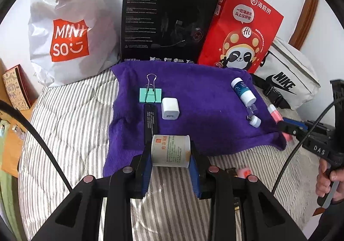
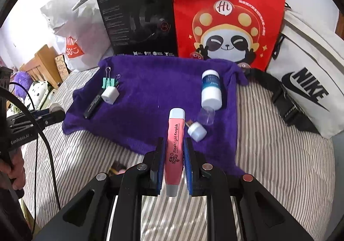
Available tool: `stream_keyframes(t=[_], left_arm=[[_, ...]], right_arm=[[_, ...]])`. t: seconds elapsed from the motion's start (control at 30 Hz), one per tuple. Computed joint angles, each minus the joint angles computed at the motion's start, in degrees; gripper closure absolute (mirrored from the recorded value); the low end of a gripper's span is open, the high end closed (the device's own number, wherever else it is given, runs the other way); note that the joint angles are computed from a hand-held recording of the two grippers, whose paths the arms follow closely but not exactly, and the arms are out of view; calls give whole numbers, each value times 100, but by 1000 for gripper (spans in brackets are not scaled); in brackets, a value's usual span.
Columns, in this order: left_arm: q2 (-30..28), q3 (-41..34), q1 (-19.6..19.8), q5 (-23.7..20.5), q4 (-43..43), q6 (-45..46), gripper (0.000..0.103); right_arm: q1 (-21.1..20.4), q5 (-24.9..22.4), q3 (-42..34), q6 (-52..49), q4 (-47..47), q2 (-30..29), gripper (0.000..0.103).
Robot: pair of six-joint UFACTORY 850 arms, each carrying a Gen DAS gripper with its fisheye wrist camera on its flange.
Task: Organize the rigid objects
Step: 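Set the highlighter on the towel with the right tool while the left tool carries the jar there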
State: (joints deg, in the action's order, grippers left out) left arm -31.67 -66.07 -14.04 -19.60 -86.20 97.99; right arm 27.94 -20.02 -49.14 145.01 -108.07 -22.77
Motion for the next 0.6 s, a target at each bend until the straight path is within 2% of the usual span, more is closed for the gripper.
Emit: stream_keyframes(t=[0.23, 0.4, 0.5, 0.6], left_arm=[[-269, -394, -35, 79, 624, -627, 74], [-483, -690, -41, -4, 979, -1045, 74], [-610, -862, -50, -19, 1193, -1294, 74], [-717, -990, -55, -37, 1297, -1463, 74]], right_arm=[[-159, 4, -358, -75, -218, -236, 86], [-219, -65, -698, -767, 280, -476, 86], [-299, 16, -847, -734, 242, -603, 86], [-452, 170, -967, -292, -150, -741, 86]])
